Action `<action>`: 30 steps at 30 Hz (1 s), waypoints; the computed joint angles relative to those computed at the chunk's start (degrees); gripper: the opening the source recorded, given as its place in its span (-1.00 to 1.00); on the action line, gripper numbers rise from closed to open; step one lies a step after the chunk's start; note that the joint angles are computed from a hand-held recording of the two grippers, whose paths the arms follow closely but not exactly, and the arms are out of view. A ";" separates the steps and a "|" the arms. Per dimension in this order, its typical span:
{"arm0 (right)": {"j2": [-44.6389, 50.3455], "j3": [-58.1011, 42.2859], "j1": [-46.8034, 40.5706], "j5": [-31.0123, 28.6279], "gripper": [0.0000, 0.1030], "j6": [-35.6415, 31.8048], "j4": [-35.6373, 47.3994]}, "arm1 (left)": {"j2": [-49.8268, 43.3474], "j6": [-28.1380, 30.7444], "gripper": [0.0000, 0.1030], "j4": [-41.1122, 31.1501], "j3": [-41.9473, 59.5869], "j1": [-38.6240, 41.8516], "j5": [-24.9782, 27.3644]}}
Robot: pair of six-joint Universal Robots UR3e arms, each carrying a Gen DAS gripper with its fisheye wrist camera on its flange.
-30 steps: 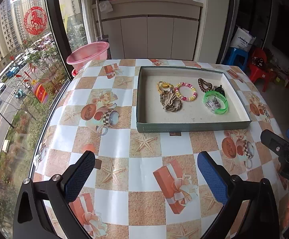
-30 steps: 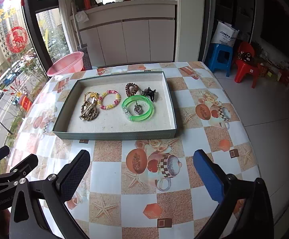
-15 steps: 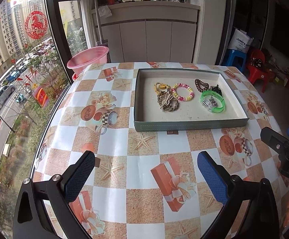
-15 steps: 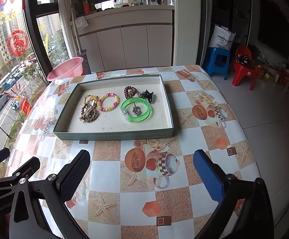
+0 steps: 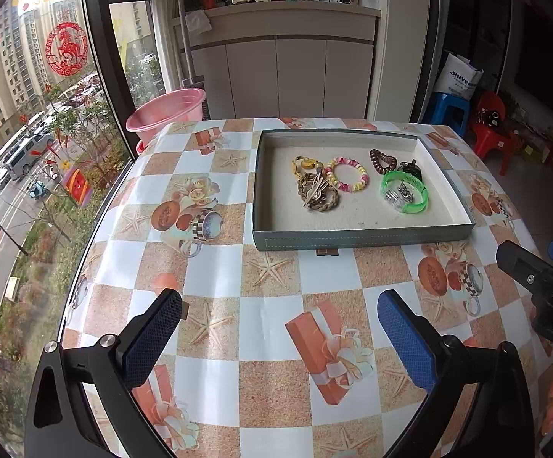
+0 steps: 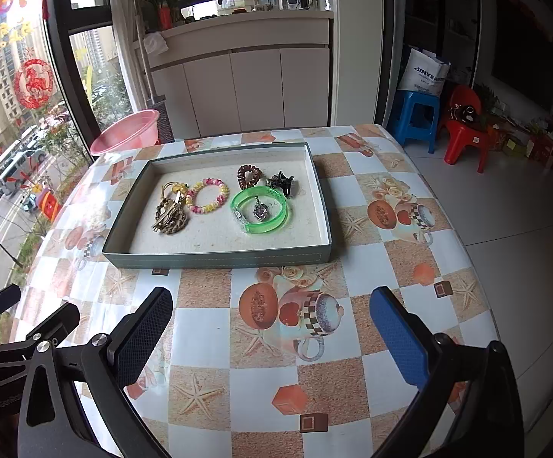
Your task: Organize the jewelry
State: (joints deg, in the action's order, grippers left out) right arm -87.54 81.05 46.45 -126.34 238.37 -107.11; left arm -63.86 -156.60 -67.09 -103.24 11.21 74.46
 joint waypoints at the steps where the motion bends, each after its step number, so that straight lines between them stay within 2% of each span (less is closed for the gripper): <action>1: 0.03 -0.05 0.01 -0.01 0.99 0.08 0.05 | 0.01 -0.02 1.00 0.06 -0.05 -0.03 0.00; 30: -0.14 0.57 -0.27 0.47 0.99 0.30 -0.31 | -0.85 -0.32 1.00 0.25 -0.40 -0.80 0.36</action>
